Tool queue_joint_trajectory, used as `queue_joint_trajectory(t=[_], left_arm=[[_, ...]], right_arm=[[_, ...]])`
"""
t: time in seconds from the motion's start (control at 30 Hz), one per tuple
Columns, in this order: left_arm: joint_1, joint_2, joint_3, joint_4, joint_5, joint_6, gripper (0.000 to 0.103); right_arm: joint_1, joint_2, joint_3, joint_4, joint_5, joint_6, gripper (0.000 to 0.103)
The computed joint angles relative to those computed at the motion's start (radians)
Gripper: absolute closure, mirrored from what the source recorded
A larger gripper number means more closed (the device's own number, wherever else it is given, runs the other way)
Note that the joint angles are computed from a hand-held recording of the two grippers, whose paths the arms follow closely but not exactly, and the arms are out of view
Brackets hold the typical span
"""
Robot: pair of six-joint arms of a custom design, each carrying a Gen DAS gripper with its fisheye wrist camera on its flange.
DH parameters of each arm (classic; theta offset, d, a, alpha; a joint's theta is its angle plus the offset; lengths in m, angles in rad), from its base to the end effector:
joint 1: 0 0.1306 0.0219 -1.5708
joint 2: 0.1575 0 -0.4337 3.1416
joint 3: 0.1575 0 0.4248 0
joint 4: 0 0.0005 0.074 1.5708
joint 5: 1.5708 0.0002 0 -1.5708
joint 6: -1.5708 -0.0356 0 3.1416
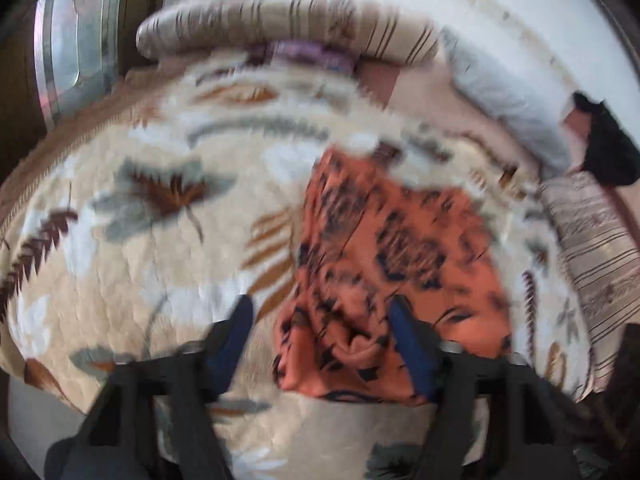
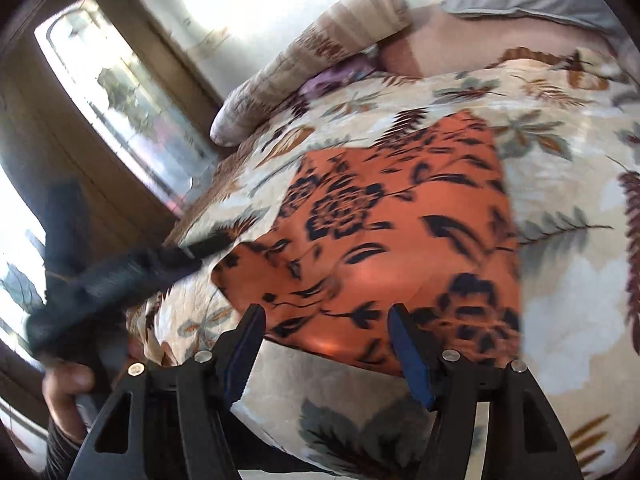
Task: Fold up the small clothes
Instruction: 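Lay the folded blouse down with the right tool while the left tool pats it flat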
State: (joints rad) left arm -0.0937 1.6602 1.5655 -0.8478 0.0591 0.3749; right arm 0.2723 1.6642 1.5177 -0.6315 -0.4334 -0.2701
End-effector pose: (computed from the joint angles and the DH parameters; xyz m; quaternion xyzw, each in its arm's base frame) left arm 0.6121 -0.0601 0.4222 -0.1242 0.9425 -0.0990 0.2939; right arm 0.5985 0.1821 0.4140 -0.0840 0.9008 0.2921 0.3102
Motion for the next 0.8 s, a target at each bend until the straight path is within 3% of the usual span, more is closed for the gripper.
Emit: queue_joint_trajectory(t=[0.03,0.07,0.13,0.23,0.4,0.5,0.57,0.63,0.7,0.8], left_arm=[[0.005,0.032,0.017,-0.059,-0.013,0.005,0.067],[0.018,0.049,0.009,-0.068,0.011,0.016,0.065],[0.029,0.036,-0.030,-0.013,0.026,0.022,0.058],[0.003,0.038,-0.011,-0.034,-0.044,-0.010,0.058],[0.005,0.033,0.002,-0.054,-0.046,0.016,0.056],[-0.009,0.002,0.007,-0.038,-0.112,0.000,0.056],[-0.030,-0.016,0.018,-0.009,-0.174,-0.022,0.048],[-0.049,-0.025,0.038,0.029,-0.190,-0.040,0.024],[-0.064,-0.014,0.060,0.056,-0.162,-0.051,0.024],[-0.087,0.045,0.108,0.016,-0.152,-0.084,0.024]], right_arm=[[-0.017,-0.009,-0.010,0.004,-0.010,-0.012,0.036],[-0.033,-0.016,-0.020,0.007,-0.020,-0.025,0.036],[-0.061,-0.025,-0.037,0.014,-0.045,-0.053,0.036],[-0.091,-0.022,-0.054,0.027,-0.082,-0.095,0.036],[-0.125,-0.008,-0.054,0.051,-0.183,-0.171,0.036],[-0.149,-0.005,-0.062,0.064,-0.236,-0.232,0.032],[-0.173,0.008,-0.054,0.065,-0.270,-0.285,0.031],[-0.192,0.028,-0.032,0.048,-0.287,-0.303,0.028],[-0.209,0.072,0.025,-0.013,-0.318,-0.312,0.024],[-0.220,0.150,0.115,-0.110,-0.397,-0.334,0.024]])
